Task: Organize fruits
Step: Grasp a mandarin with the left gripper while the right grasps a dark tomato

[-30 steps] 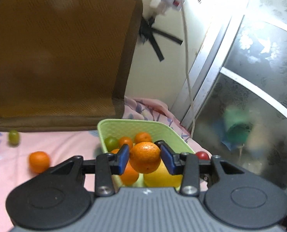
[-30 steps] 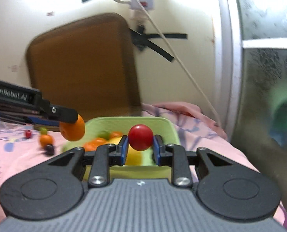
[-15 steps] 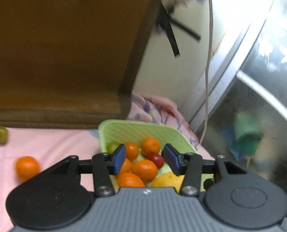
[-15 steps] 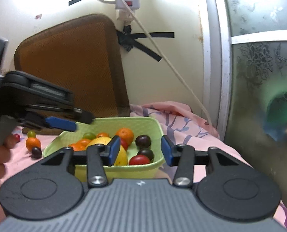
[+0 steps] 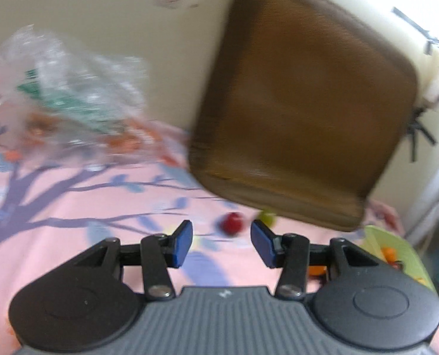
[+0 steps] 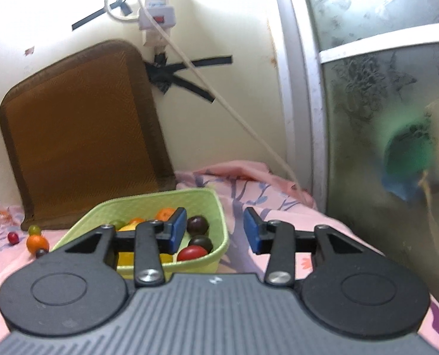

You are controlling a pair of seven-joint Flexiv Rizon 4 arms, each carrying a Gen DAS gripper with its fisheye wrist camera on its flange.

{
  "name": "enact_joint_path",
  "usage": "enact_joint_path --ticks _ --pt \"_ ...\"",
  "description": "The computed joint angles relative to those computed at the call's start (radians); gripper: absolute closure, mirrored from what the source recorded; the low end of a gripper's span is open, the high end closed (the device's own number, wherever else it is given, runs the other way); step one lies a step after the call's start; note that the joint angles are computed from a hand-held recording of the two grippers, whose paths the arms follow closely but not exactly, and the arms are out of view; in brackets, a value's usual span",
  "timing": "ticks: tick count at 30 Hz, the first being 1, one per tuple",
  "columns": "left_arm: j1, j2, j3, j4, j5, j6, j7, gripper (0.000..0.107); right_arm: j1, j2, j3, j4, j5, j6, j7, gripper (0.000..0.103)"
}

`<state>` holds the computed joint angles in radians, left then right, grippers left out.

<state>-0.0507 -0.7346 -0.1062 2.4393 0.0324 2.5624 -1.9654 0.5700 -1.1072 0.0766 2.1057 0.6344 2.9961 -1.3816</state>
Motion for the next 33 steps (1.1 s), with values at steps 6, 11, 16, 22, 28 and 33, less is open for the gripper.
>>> enact_joint_path --ticks 6,11,16,22,28,33 --pt "0.044 -0.02 -0.01 -0.073 0.051 -0.07 0.037 0.062 0.053 0.052 0.037 0.084 -0.151 0.103 0.046 0.061" --pt "0.049 -0.06 -0.043 -0.171 0.086 -0.147 0.086 0.056 0.214 0.115 -0.018 0.029 -0.234 -0.195 -0.188 0.062" --pt "0.04 -0.094 -0.057 -0.229 0.069 -0.194 0.121 0.055 0.278 0.12 -0.066 -0.116 -0.141 -0.471 -0.288 0.063" --pt "0.076 -0.129 -0.086 -0.262 0.087 -0.211 0.109 0.055 0.276 0.114 -0.098 -0.198 -0.147 -0.572 -0.312 0.062" --pt "0.041 -0.105 -0.068 -0.22 0.089 -0.095 0.094 0.054 0.227 0.124 -0.077 -0.187 -0.2 -0.631 -0.236 0.063" --pt "0.052 -0.077 -0.135 -0.267 0.224 -0.225 0.145 0.054 0.284 0.123 -0.127 -0.172 -0.166 -0.654 -0.231 0.078"
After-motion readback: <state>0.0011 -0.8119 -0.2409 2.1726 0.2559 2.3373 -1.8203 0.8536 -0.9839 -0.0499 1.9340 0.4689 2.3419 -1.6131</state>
